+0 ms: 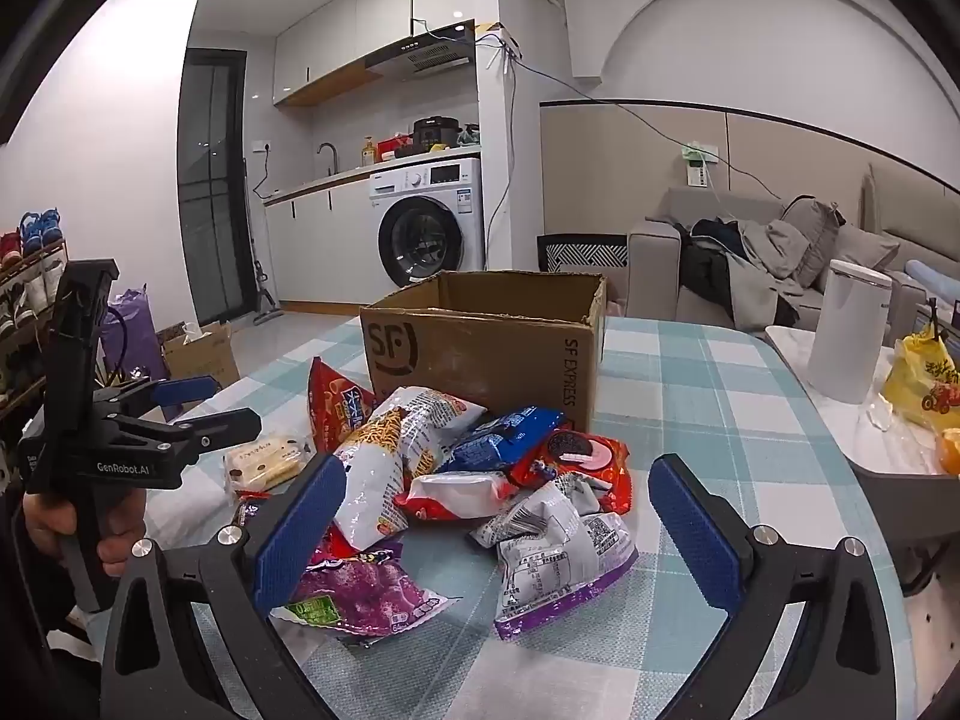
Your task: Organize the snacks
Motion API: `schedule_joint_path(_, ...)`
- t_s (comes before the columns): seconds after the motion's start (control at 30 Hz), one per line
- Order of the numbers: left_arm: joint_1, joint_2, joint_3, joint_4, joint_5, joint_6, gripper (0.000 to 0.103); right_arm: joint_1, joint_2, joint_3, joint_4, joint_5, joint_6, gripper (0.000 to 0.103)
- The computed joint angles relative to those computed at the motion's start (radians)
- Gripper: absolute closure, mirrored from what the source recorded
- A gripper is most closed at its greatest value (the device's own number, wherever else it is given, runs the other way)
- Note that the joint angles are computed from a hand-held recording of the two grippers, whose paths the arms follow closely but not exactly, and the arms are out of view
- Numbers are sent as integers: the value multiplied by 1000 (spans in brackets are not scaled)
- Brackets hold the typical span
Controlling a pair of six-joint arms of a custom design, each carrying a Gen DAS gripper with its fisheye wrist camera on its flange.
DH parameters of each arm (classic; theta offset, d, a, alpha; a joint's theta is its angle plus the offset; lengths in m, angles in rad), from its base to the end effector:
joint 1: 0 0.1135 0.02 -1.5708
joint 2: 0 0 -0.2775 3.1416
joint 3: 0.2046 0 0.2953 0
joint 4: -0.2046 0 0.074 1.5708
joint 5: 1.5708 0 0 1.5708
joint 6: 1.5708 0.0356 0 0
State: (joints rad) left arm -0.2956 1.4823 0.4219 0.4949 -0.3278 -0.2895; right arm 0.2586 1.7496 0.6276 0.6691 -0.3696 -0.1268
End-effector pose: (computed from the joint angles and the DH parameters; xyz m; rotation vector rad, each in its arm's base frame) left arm 0.2712 -0.0706 0.1092 -0.1840 2.0948 -0.0004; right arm 0.3305 0.1007 0.1052 -0.6146 1.9247 0.4570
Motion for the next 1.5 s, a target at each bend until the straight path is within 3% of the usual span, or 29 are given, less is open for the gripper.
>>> schedule_joint_path(1.5, -32, 4, -3, 4, -37, 13, 1, -2, 14, 9, 8, -1, 6, 0)
